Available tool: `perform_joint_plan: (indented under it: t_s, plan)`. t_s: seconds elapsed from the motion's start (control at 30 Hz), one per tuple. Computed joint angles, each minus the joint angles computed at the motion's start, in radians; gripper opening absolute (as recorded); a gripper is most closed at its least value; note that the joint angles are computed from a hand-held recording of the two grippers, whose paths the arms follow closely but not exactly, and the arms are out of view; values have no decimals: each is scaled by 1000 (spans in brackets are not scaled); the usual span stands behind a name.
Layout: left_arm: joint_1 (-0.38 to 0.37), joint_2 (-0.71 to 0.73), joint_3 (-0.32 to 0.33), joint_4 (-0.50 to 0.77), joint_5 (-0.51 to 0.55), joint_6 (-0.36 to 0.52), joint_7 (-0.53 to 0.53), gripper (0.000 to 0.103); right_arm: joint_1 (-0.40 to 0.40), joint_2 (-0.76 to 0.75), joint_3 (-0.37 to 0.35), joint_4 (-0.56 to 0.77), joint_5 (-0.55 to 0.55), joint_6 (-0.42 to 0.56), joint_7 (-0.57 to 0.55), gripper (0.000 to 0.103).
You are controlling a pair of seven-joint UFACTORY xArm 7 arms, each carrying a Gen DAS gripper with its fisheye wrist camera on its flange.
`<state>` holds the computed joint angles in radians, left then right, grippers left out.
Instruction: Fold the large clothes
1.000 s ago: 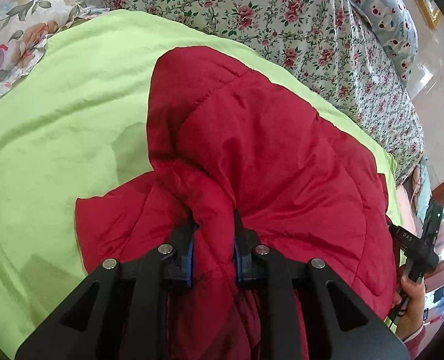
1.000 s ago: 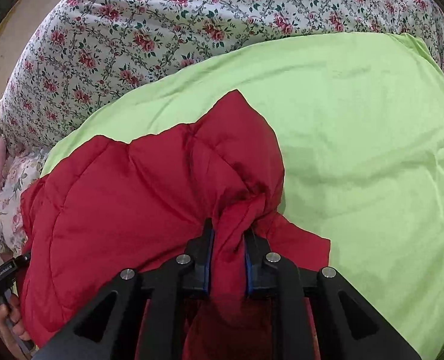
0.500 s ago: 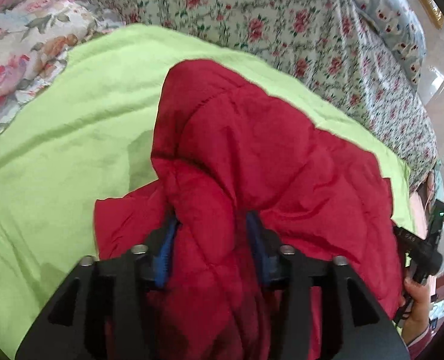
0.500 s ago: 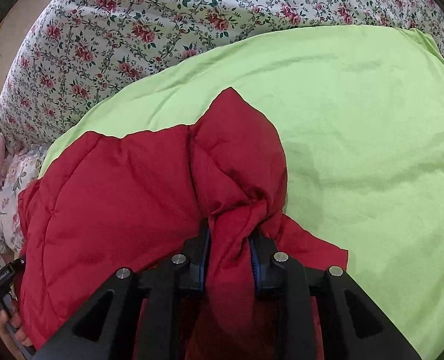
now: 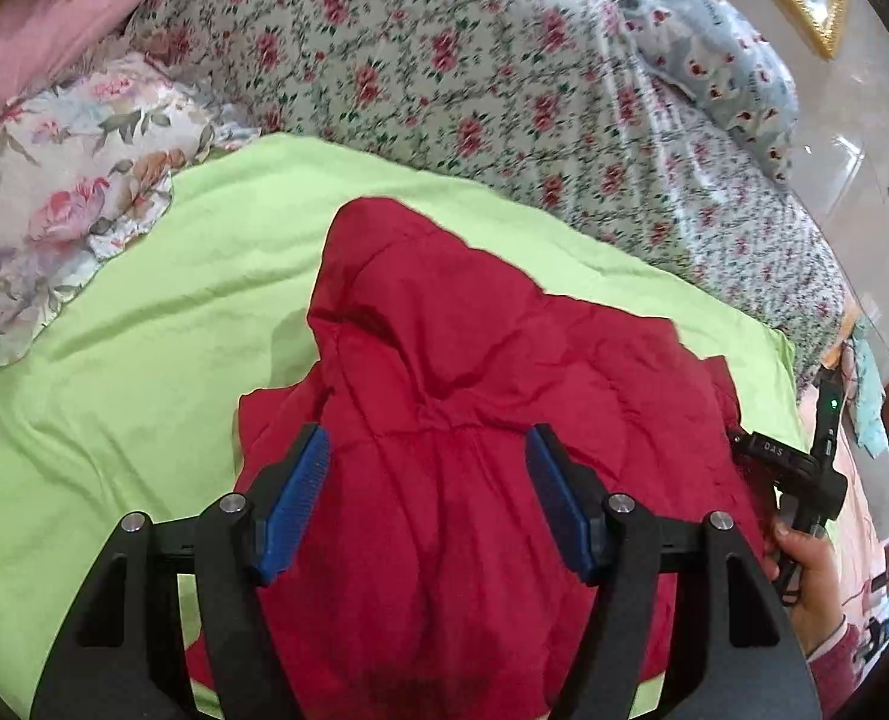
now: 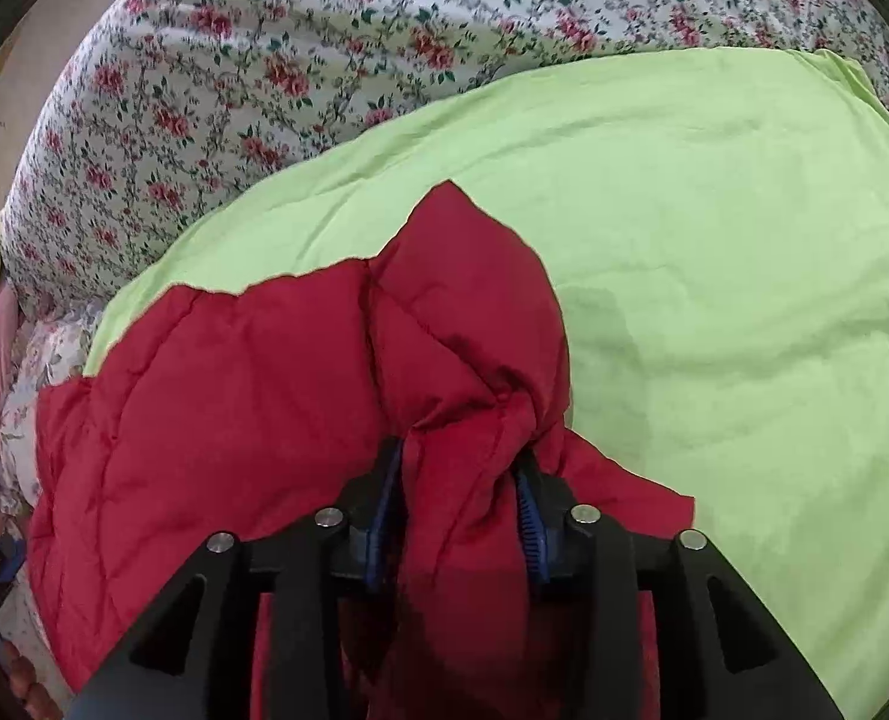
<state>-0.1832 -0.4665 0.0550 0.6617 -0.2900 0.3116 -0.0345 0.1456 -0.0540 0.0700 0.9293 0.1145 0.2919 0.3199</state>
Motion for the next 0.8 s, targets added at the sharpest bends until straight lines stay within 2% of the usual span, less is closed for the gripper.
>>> perform_joint_plan:
  t_s: [0.1,0.17,0.33,0.37,0.4,0.5,0.8]
  plan:
    - [-5,-41,-13,-23,15,6,7,67,-2,-49,5,-44,-21,-31,23,58]
    - [-5,-61,-26,-38,32,9,7,67,-7,-88,13,-76,-55,-43,49,61]
    - [-47,-87,-10,-62,18,22,25,67,-10,-207,22,-173,-83,-67,78,64]
    - [-53,-92,-10,-66,14,26,25,67,-10,-237,25,-191,-85,-60,81,64]
    - [-57,-93,-11,-69,12,28,26,67,12,-260,9,-191,-60,-11,68,66]
    - [-66,-103,-29,-82,16,32,17,67,27,-330,18,-233,-57,9,57,71]
    - [-131,-124,-51,-102,13,51,29,68,114,-444,52,-308,-47,79,-8,70]
